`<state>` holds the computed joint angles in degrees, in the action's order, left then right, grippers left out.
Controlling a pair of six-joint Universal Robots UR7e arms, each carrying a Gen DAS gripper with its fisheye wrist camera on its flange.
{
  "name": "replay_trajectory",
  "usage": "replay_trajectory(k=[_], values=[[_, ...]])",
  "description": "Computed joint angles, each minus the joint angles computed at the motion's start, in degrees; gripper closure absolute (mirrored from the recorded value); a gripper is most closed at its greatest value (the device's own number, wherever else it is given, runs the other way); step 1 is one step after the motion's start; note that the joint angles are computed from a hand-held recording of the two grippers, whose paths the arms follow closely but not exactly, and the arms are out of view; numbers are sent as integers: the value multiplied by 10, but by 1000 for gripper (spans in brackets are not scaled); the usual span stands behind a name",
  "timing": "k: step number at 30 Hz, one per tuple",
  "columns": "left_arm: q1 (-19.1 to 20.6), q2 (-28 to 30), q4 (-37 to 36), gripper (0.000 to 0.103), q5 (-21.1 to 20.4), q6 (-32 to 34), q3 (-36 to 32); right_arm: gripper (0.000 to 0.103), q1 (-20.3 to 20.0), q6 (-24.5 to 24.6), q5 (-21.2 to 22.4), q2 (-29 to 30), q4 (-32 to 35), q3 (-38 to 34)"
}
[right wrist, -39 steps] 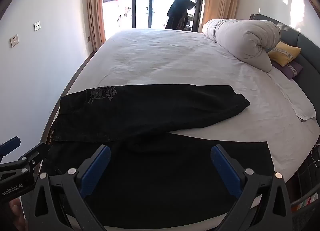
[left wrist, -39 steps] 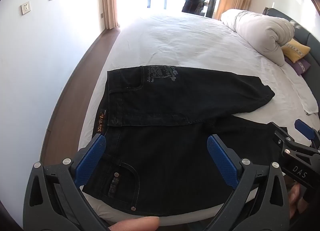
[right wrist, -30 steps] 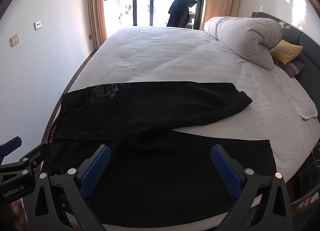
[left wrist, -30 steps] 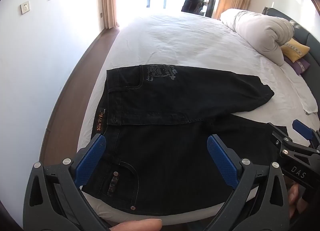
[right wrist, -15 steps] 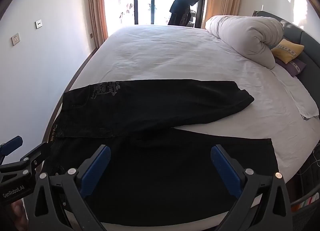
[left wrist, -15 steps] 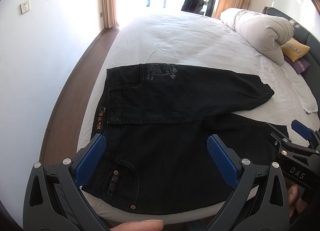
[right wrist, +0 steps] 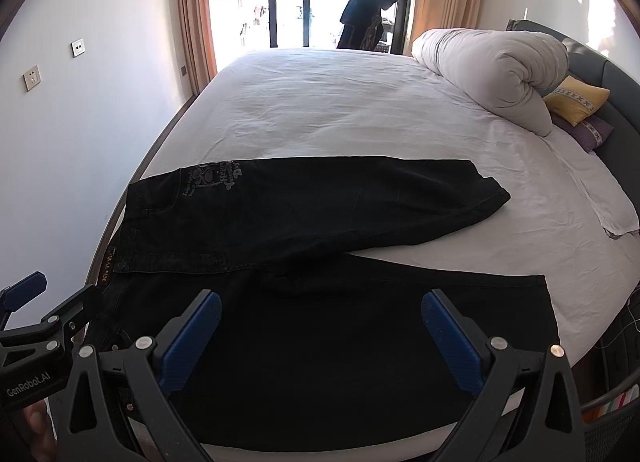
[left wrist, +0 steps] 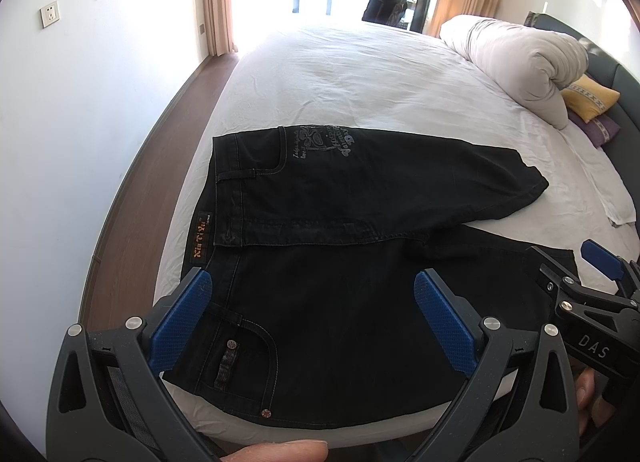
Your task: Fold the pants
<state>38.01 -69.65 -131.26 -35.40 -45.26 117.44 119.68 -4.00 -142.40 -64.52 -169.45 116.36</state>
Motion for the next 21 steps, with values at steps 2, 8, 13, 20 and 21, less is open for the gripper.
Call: replay_trajectory(k=[2,8,13,20,21], values=[[0,0,0,0,0,0,0,0,-1,-2,1,-1,-2,1],[0,0,1,0,0,0,0,0,-1,-2,3,-2,-1,1],[0,0,2,0,0,0,-1,0,-1,-1,5,0,-1,1],[0,0,3,0,0,-1,-1,0,0,0,6,0,-1,1],[0,0,3,0,0,-1,-1,0,0,1,5,1,-1,1]])
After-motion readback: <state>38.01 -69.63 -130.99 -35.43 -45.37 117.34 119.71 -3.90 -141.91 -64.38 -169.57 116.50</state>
